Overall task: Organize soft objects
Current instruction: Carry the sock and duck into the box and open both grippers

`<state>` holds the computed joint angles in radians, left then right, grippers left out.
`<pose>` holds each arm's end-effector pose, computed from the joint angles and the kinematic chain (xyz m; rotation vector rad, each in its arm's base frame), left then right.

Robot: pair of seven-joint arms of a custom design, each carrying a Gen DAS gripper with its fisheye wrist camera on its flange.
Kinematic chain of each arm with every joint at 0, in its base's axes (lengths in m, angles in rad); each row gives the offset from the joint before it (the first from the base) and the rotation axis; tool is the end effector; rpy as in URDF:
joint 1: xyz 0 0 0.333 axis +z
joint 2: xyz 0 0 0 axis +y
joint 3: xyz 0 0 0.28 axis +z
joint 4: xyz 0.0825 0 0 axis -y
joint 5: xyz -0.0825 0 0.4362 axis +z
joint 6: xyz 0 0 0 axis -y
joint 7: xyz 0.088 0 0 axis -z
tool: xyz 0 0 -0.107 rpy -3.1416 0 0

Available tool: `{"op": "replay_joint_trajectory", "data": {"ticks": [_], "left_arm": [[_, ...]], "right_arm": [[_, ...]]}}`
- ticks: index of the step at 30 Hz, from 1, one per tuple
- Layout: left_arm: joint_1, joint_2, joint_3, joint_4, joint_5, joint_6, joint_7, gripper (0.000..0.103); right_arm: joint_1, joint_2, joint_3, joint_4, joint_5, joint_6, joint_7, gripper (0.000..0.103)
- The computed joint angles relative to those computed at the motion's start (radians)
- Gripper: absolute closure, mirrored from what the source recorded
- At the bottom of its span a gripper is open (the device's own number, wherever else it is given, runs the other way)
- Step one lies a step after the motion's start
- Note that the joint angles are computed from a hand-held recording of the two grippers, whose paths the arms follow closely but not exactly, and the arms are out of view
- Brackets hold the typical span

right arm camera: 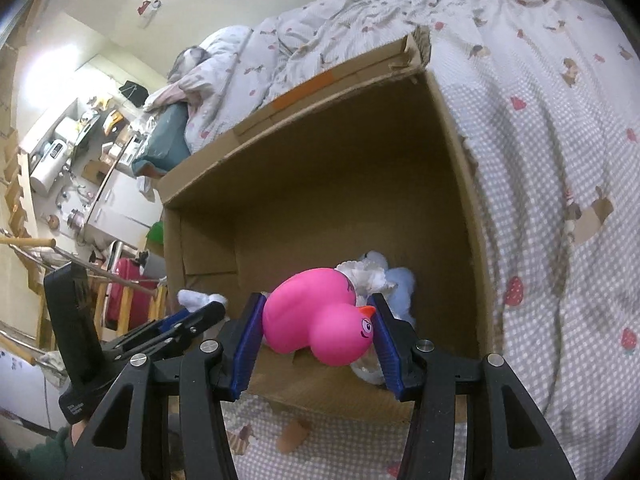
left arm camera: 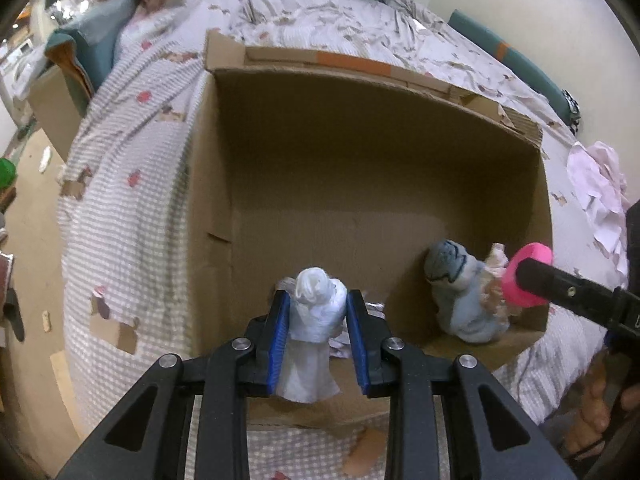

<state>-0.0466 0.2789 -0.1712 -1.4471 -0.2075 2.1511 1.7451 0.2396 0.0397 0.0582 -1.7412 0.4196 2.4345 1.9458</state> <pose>0.7079 -0.1508 0.5362 -1.7439 2.3624 -0.7103 0.6426 0.1977 0.5680 -1.4189 1.9384 0.0668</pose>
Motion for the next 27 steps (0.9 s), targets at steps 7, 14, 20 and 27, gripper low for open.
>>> {"op": "replay_joint_trajectory", "data": {"ticks": [7, 14, 20, 27], "left_arm": [[-0.007, -0.023, -0.004, -0.036, 0.01, -0.005, 0.036, 0.077], [-0.008, -0.029, 0.001, -0.047, 0.011, 0.001, 0.029, 0.077], [-0.007, -0.024, 0.001, -0.041, 0.014, -0.005, 0.03, 0.076], [-0.007, -0.022, -0.001, -0.036, 0.01, -0.02, 0.037, 0.042]], "right_arm": [[0.003, 0.081, 0.02, 0.087, 0.105, -0.122, -0.1, 0.049], [0.008, 0.099, 0.024, 0.108, 0.061, -0.126, -0.07, 0.046], [0.004, 0.092, 0.017, 0.093, 0.031, -0.118, -0.015, 0.033], [0.01, 0.078, 0.006, 0.077, -0.076, -0.093, 0.077, 0.029]]}}
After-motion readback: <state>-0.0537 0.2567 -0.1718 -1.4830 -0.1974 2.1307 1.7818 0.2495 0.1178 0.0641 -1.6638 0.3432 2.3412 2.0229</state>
